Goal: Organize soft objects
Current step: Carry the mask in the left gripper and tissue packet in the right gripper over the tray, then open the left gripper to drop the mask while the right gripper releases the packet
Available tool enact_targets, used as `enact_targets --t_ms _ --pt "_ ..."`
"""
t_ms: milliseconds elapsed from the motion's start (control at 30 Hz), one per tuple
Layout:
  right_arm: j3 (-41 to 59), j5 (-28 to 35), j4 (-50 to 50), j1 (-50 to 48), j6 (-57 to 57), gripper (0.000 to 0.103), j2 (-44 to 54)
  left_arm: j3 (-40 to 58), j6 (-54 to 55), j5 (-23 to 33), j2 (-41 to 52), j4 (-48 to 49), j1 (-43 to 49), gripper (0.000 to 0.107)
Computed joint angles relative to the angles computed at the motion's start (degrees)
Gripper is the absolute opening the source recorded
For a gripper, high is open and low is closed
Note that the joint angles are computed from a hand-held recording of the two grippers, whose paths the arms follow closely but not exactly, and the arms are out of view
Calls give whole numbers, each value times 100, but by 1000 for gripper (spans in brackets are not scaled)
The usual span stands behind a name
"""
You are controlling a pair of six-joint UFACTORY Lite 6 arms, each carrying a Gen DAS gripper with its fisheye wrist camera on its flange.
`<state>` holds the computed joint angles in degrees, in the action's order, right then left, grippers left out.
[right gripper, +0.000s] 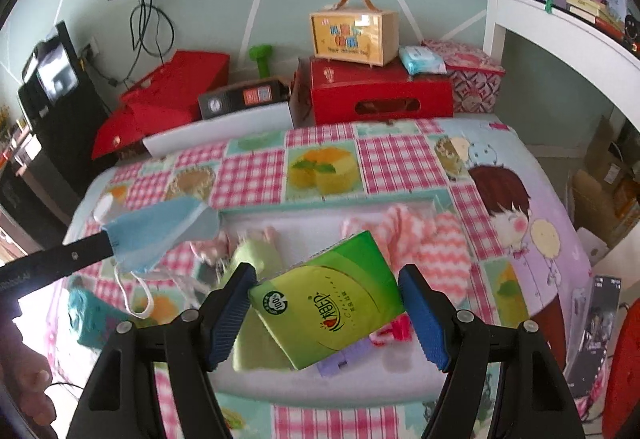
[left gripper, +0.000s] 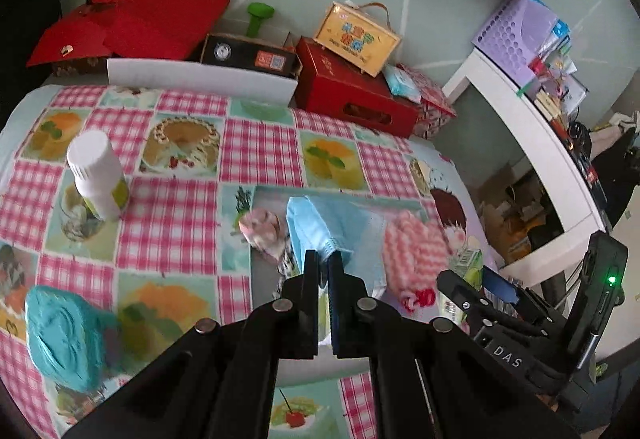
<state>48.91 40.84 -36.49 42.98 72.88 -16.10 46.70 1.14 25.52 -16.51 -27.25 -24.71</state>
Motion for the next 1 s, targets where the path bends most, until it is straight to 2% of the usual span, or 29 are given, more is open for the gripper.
enact_targets --t_ms 233,333,467,600,800,1000 --pt "-419 145 15 442 324 76 -87 -672 -245 -414 -88 36 -546 4" --pt "-459 150 -2 557 405 76 -15 -794 -923 -564 -97 693 -721 4" --pt "-505 58 19 565 479 76 188 -921 -1061 -681 -43 894 -696 4" --pt "-548 -168 192 423 342 76 493 -1020 -82 -744 339 -28 -571 4" --pt "-536 -448 356 369 168 76 1019 -922 582 -738 1230 -629 -507 4" --pt "-607 -599 399 268 122 76 1222 -879 1032 -681 1585 -1009 -439 4"
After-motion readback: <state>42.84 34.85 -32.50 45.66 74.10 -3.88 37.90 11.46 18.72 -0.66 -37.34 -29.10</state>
